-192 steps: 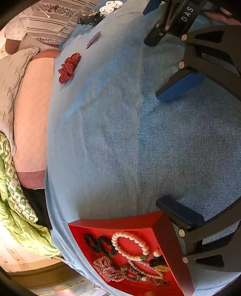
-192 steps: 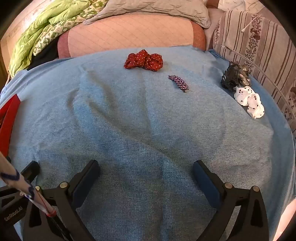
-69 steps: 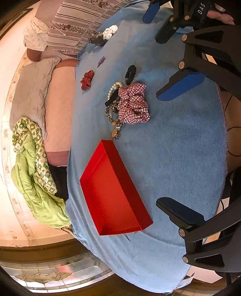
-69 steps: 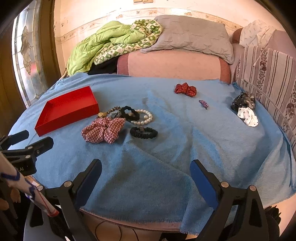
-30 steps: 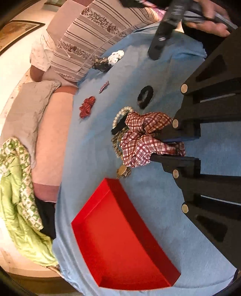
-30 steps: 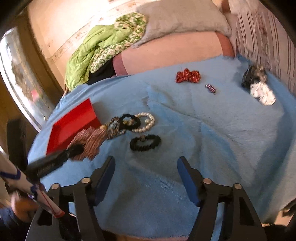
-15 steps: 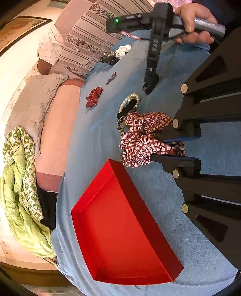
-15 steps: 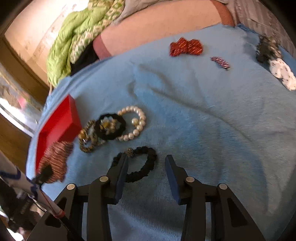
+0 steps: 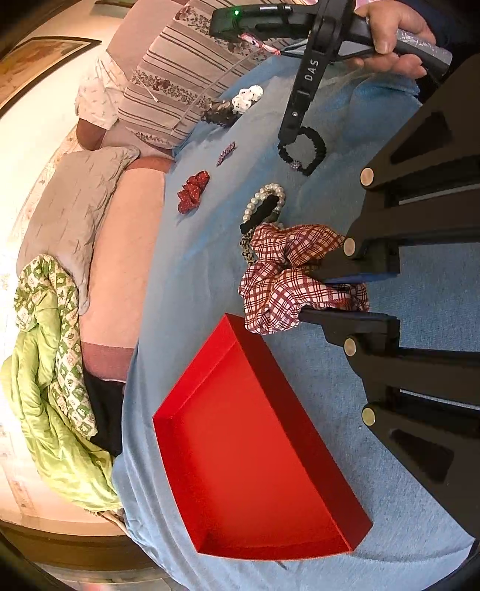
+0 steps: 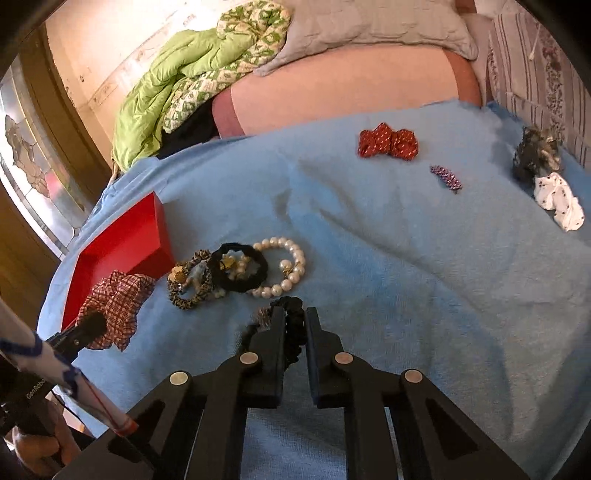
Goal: Organize jewelry
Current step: 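Carry the scrunchie and hair tie with both grippers over the red tray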
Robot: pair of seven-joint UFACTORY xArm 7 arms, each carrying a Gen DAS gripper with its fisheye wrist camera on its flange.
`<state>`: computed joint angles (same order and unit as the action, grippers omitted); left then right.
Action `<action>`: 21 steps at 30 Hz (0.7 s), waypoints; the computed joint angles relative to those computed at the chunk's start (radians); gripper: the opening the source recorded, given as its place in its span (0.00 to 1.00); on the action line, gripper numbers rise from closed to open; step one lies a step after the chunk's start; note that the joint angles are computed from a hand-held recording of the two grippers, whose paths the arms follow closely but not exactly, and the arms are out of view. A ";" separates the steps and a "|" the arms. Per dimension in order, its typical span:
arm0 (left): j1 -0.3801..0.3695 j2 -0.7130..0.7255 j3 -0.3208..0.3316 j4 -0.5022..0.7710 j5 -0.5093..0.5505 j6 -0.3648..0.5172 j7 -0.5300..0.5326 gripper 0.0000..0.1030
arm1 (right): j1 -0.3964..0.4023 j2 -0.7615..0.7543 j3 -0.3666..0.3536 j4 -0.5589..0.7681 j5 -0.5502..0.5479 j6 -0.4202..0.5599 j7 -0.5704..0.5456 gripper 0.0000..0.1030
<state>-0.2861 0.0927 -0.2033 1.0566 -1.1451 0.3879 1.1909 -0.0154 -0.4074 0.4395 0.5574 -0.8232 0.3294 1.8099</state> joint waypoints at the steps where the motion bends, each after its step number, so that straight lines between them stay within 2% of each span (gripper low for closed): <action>1: 0.000 -0.001 -0.001 -0.001 -0.004 -0.003 0.002 0.11 | -0.004 -0.004 0.003 0.000 -0.006 -0.002 0.008 0.11; 5: -0.001 -0.005 0.000 -0.003 -0.015 -0.016 0.009 0.11 | -0.040 -0.038 0.048 0.009 -0.065 0.000 0.064 0.11; 11: 0.000 -0.009 0.003 -0.005 -0.012 -0.021 0.003 0.11 | -0.040 -0.021 0.077 0.050 -0.123 0.021 0.099 0.11; 21: 0.019 -0.016 0.022 0.009 -0.036 -0.006 0.005 0.11 | 0.045 0.095 0.042 0.155 -0.243 0.075 0.149 0.11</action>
